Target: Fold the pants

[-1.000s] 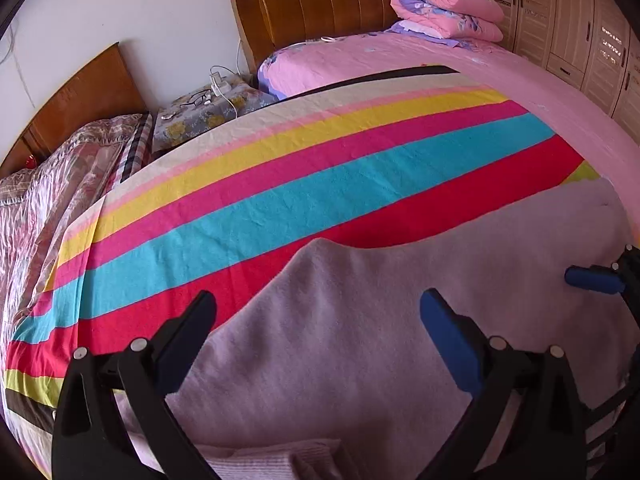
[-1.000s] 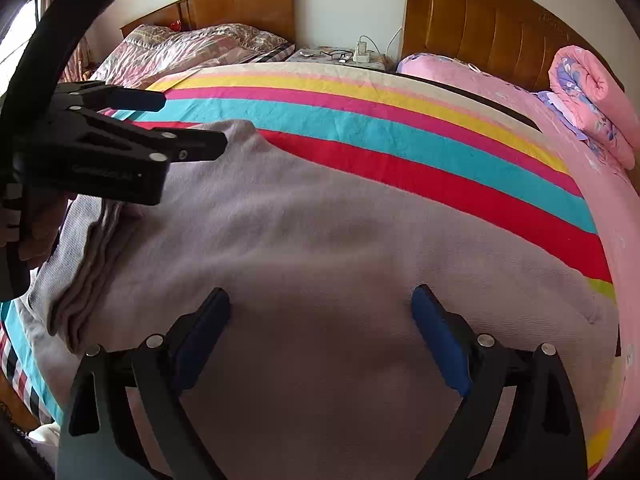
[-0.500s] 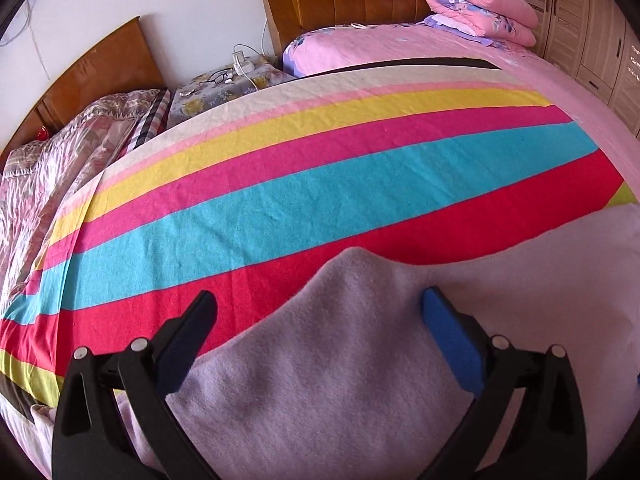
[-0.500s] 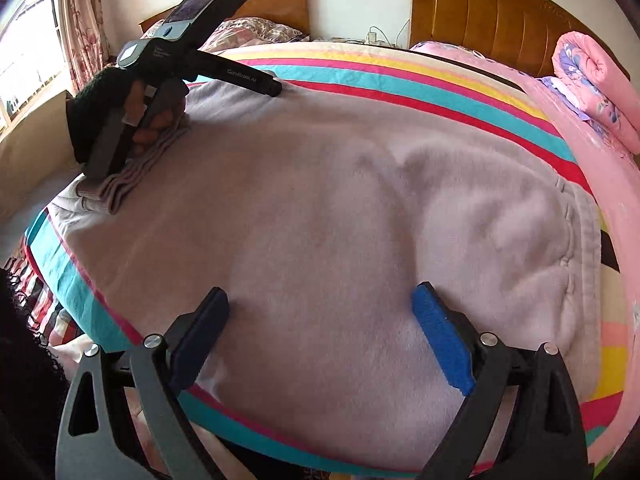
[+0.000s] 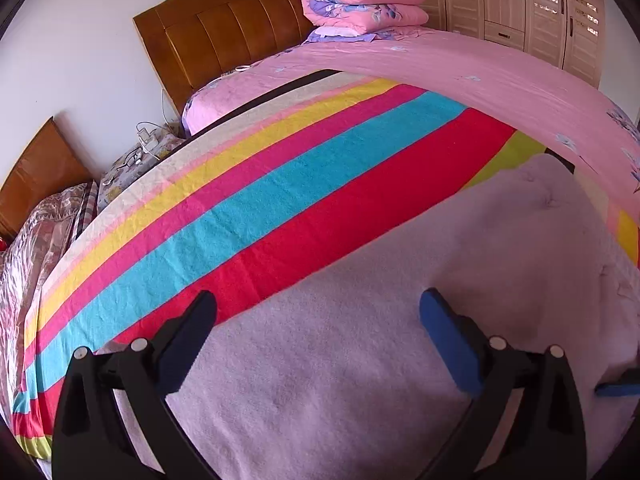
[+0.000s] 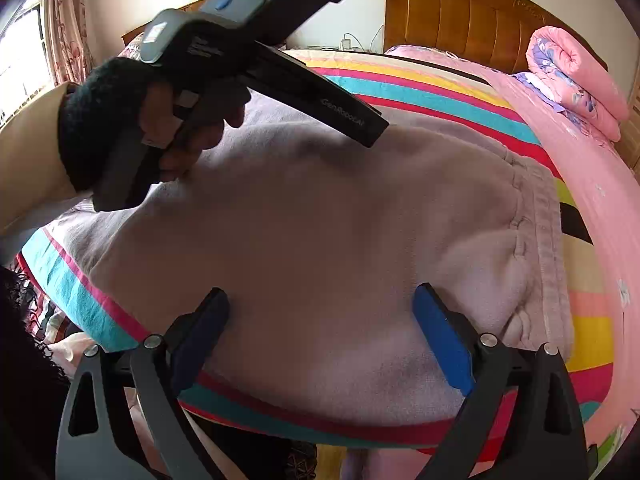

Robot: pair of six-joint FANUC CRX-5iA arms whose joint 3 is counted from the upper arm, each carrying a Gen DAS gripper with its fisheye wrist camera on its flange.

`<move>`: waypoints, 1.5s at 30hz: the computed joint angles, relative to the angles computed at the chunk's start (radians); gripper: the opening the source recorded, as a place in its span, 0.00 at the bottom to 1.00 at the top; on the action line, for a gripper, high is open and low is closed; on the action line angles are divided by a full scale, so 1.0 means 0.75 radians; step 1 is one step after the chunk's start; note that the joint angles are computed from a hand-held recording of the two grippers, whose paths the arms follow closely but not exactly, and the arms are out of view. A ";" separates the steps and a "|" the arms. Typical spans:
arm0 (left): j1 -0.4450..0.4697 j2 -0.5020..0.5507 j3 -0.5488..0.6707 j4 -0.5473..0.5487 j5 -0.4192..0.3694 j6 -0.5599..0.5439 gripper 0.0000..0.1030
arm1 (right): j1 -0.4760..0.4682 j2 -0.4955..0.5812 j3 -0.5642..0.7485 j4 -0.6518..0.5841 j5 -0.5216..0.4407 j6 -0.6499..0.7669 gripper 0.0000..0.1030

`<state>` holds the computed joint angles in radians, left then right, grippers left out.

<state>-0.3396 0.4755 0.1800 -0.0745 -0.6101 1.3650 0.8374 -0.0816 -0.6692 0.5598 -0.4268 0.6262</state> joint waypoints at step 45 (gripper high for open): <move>0.886 -0.999 -1.001 0.051 0.136 0.103 0.99 | 0.214 0.362 0.480 -0.314 -0.068 0.499 0.89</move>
